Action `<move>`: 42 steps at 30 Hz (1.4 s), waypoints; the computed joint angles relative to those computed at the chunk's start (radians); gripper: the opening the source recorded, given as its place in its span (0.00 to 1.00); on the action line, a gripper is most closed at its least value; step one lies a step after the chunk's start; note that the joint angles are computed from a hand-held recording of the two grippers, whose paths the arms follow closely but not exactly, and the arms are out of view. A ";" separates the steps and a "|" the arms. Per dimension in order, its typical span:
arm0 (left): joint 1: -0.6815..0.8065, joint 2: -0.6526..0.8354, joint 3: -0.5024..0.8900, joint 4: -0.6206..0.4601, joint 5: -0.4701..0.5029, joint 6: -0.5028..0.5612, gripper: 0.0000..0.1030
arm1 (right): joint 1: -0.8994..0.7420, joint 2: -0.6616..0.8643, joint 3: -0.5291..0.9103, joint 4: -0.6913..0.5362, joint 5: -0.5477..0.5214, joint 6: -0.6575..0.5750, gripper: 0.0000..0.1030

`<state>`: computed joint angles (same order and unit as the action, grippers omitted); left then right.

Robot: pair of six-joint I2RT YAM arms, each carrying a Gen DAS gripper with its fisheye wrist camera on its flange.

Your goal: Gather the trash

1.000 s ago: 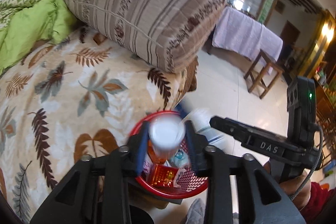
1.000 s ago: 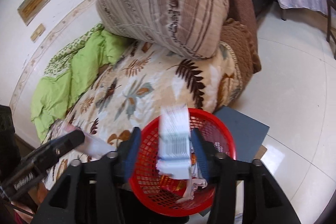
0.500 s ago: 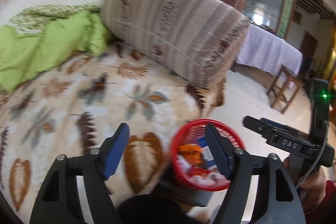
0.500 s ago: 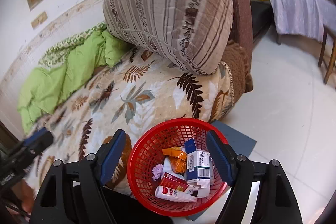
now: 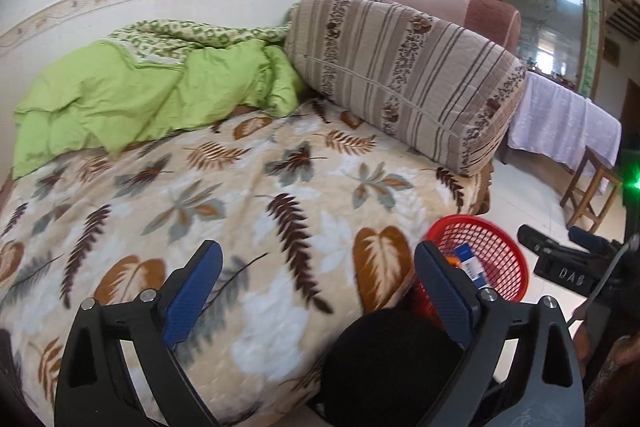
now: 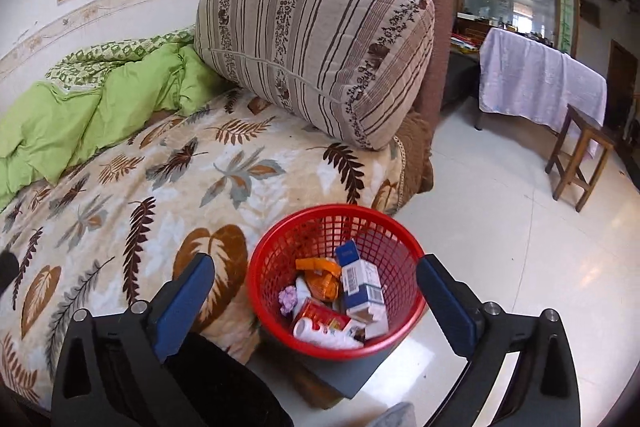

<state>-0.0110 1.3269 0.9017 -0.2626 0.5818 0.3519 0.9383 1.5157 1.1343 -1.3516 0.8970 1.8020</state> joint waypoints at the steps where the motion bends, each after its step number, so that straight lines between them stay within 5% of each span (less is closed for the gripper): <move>1: 0.011 -0.012 -0.019 0.011 -0.005 0.009 0.96 | 0.007 0.013 0.013 -0.017 -0.004 0.024 0.98; 13: 0.063 -0.084 -0.106 0.059 -0.097 0.028 1.00 | 0.087 0.128 0.121 -0.142 -0.025 0.179 0.99; 42: 0.027 -0.118 -0.155 0.144 -0.221 -0.001 1.00 | 0.082 0.125 0.112 -0.100 -0.022 0.111 0.99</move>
<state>0.0163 1.2084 0.7468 -0.1183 0.3604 0.3510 1.0200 1.6404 1.2466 -1.4512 0.8753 1.9133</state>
